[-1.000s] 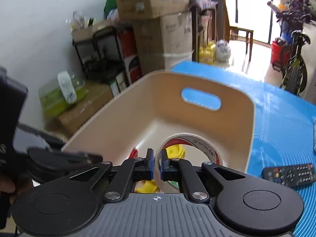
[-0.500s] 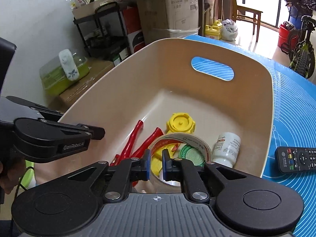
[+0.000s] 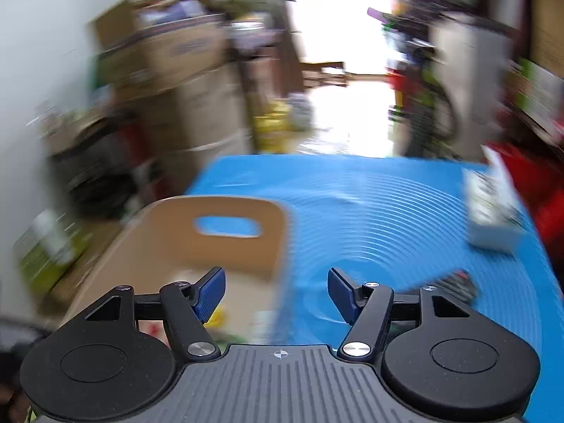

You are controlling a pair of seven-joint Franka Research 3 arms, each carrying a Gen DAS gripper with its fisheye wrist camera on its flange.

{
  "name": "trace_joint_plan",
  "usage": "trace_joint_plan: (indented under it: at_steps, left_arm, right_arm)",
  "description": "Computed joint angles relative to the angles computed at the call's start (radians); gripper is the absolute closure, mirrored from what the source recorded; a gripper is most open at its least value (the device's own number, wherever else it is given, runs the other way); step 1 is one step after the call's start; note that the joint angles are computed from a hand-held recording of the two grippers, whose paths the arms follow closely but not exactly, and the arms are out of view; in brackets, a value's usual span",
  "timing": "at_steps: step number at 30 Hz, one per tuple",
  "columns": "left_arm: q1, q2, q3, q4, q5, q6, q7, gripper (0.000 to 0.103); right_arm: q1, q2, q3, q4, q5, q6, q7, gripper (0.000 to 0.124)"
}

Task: Organize rigid objects
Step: 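Carry the tape roll into the basket with the right gripper, then move the right gripper to the black remote and grasp it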

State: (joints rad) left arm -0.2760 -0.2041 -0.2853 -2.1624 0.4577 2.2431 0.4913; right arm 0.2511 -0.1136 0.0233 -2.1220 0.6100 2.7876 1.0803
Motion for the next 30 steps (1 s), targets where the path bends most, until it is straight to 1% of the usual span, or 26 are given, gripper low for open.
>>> trace_joint_plan:
  at_steps: [2,4,5,6,7,9,10,12,14,17,22,23,25,28,30]
  left_arm:
    - [0.000,0.000,0.000,0.000,0.000,0.000,0.000,0.097]
    - [-0.001,0.000,0.000,0.000,0.000,0.000,0.000,0.097]
    - [-0.001,0.000,0.001,0.000,0.000,0.000,0.000,0.096]
    - [-0.001,0.001,0.000,0.001,0.001,-0.001,0.000,0.097]
    - [-0.001,0.000,0.001,0.000,0.000,0.000,0.000,0.097]
    - [-0.001,0.001,0.000,0.002,0.001,-0.002,0.000,0.097]
    - [-0.001,0.000,0.001,0.001,0.000,-0.001,0.000,0.097]
    - [-0.001,0.001,0.000,0.001,0.001,-0.002,0.000,0.097]
    - [-0.001,0.000,0.001,0.000,0.001,-0.002,0.001,0.097]
    - [-0.001,0.002,0.000,0.003,0.004,-0.007,0.003,0.096]
    - [-0.001,0.003,0.000,0.003,0.006,-0.008,0.005,0.096]
    - [-0.001,0.003,0.000,0.003,0.006,-0.008,0.005,0.096]
    - [-0.001,0.003,0.000,0.004,0.007,-0.009,0.007,0.096]
    - [-0.001,0.005,0.000,0.005,0.008,-0.009,0.008,0.096]
    - [-0.001,0.006,0.000,0.006,0.009,-0.010,0.009,0.096]
  right_arm:
    - [-0.047,0.026,0.010,0.009,-0.140,0.014,0.196,0.053]
    - [-0.085,0.064,0.016,0.024,-0.312,0.022,0.391,0.052]
    - [-0.098,0.089,0.012,0.042,-0.394,0.005,0.482,0.051]
    - [-0.103,0.115,0.005,0.061,-0.447,-0.024,0.552,0.050]
    - [-0.106,0.139,-0.004,0.084,-0.476,-0.058,0.617,0.050]
    - [-0.109,0.178,-0.022,0.115,-0.477,-0.103,0.700,0.050]
    - [-0.106,0.192,-0.029,0.117,-0.496,-0.103,0.735,0.050]
    - [-0.094,0.215,-0.048,0.118,-0.586,-0.091,0.818,0.050]
    - [-0.086,0.244,-0.057,0.139,-0.626,-0.099,0.868,0.050]
    - [-0.080,0.299,-0.061,0.202,-0.623,-0.119,0.888,0.050]
    - [-0.039,0.370,-0.093,0.286,-0.707,-0.147,0.977,0.047]
    - [-0.032,0.380,-0.097,0.298,-0.718,-0.152,0.989,0.046]
    - [-0.004,0.397,-0.121,0.316,-0.785,-0.158,1.048,0.040]
    - [0.023,0.423,-0.142,0.338,-0.874,-0.176,1.090,0.036]
    - [0.023,0.434,-0.143,0.336,-0.889,-0.162,1.105,0.036]
